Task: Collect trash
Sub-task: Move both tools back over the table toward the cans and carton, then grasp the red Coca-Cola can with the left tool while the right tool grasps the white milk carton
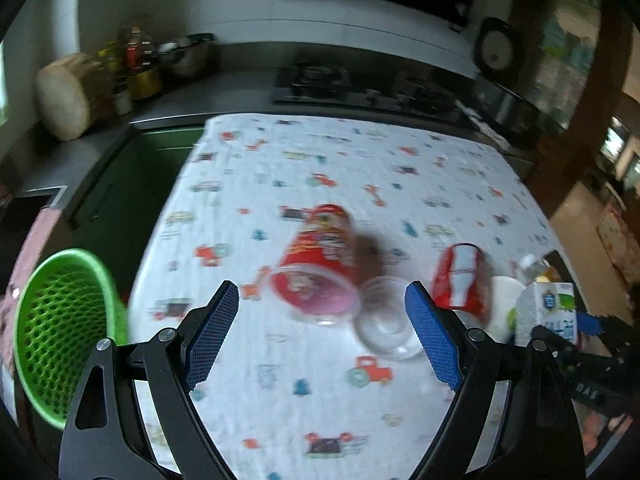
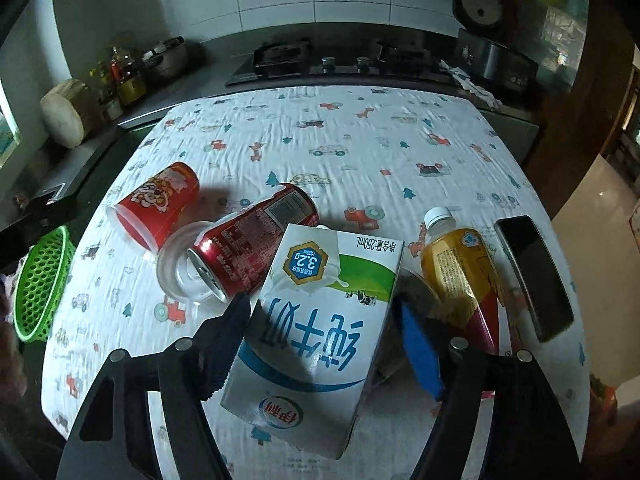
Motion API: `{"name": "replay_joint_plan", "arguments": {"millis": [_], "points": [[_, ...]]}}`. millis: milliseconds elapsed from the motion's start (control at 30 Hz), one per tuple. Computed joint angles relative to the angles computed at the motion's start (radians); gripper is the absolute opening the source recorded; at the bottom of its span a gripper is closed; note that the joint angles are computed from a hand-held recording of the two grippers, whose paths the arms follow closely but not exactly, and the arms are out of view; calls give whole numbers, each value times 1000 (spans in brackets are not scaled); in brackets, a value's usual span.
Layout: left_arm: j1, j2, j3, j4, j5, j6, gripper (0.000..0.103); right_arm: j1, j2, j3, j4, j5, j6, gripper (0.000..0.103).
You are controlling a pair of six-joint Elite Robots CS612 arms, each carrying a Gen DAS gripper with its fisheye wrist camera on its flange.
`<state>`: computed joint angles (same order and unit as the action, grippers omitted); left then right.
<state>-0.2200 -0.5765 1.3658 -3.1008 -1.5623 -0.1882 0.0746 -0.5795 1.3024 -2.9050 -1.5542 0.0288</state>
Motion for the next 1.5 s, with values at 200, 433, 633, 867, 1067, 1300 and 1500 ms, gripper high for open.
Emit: {"name": "replay_joint_plan", "arguments": {"millis": [200, 433, 633, 867, 1067, 1300, 1500], "points": [[-18, 24, -48, 51, -92, 44, 84, -11, -26, 46, -47, 34, -42, 69], [-40, 61, -121, 136, -176, 104, 83, -28, -60, 110, -106, 71, -74, 69], [-57, 104, -199, 240, -212, 162, 76, -42, -79, 146, -139, 96, -90, 69], [-66, 149, -276, 348, -233, 194, 69, -59, -90, 174, -164, 128, -86, 69], [-67, 160, -294, 374, -272, 199, 69, -65, -89, 178, -171, 135, -85, 69], [-74, 173, -316, 416, -282, 213, 68, -71, -85, 178, -160, 138, -76, 69], [-74, 183, -326, 426, -291, 210, 63, -73, -83, 178, -159, 140, -73, 69]]}}
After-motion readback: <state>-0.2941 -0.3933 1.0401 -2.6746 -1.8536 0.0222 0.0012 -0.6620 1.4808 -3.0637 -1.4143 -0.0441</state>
